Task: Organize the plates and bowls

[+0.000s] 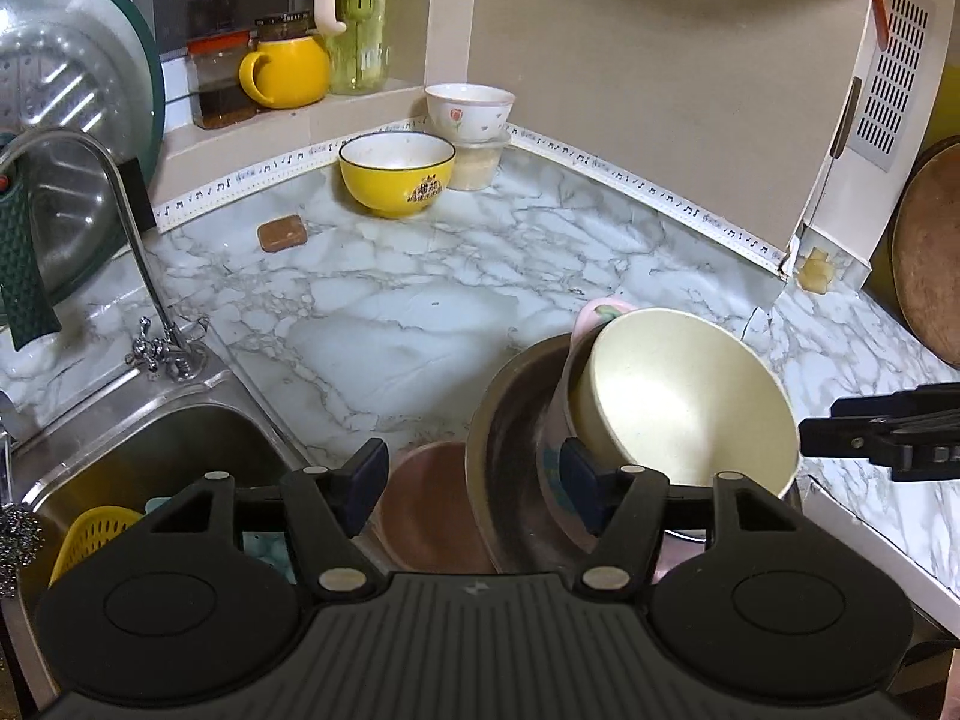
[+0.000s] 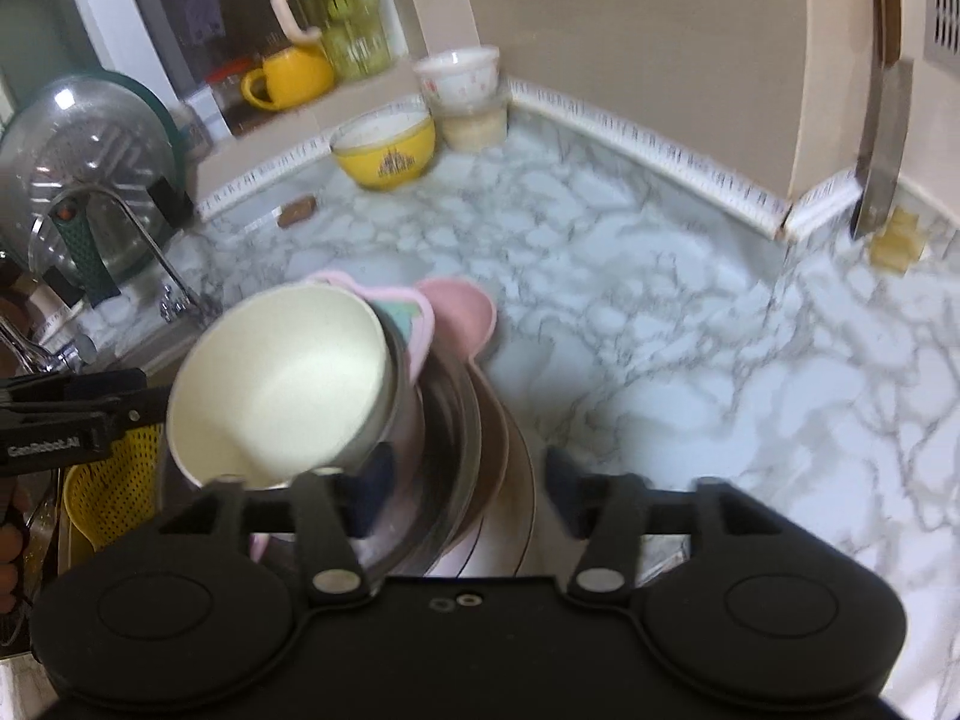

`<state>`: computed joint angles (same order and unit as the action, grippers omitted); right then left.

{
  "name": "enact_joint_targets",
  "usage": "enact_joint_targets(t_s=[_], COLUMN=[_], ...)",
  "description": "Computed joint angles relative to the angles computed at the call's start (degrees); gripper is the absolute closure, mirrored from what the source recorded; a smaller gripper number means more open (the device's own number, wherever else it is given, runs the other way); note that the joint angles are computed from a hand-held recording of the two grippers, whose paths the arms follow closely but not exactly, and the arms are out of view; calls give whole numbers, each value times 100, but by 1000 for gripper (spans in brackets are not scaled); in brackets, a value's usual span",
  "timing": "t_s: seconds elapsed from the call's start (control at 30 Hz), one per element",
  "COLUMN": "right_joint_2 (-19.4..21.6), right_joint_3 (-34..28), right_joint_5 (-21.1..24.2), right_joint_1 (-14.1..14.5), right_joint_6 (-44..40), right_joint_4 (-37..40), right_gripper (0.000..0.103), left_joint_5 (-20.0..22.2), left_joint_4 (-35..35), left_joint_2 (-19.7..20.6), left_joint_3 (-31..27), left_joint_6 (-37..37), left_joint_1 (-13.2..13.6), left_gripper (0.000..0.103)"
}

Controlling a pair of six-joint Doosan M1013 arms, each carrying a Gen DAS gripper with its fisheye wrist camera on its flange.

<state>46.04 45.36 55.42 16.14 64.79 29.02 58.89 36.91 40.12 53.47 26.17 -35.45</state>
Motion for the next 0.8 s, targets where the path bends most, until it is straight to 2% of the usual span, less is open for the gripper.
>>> enact_joint_targets(t_s=[0.1, 0.13, 0.53, 0.67, 0.8], right_joint_2=[-160, -211, -796, -1001, -1116], right_joint_3=[236, 314, 1289, 1654, 1845], right_joint_5=[-233, -309, -1308, -1665, -1808], right_joint_1=[-24, -30, -78, -95, -120], right_joint_6=[-352, -457, -1497, -2158, -2438], right_joint_4=[258, 333, 1209, 1702, 2008], right_gripper=[35, 30, 2, 0, 0], left_joint_5=[-3, 37, -154, -287, -375], left_joint_4=[157, 248, 629, 639, 761], left_joint_2=[-49, -54, -186, -243, -252], left_joint_3=[45, 41, 171, 261, 282], left_joint_6=[-34, -56, -164, -322, -433], left_joint_1=[-53, -80, -292, -343, -411], left_gripper=[36, 34, 27, 24, 14])
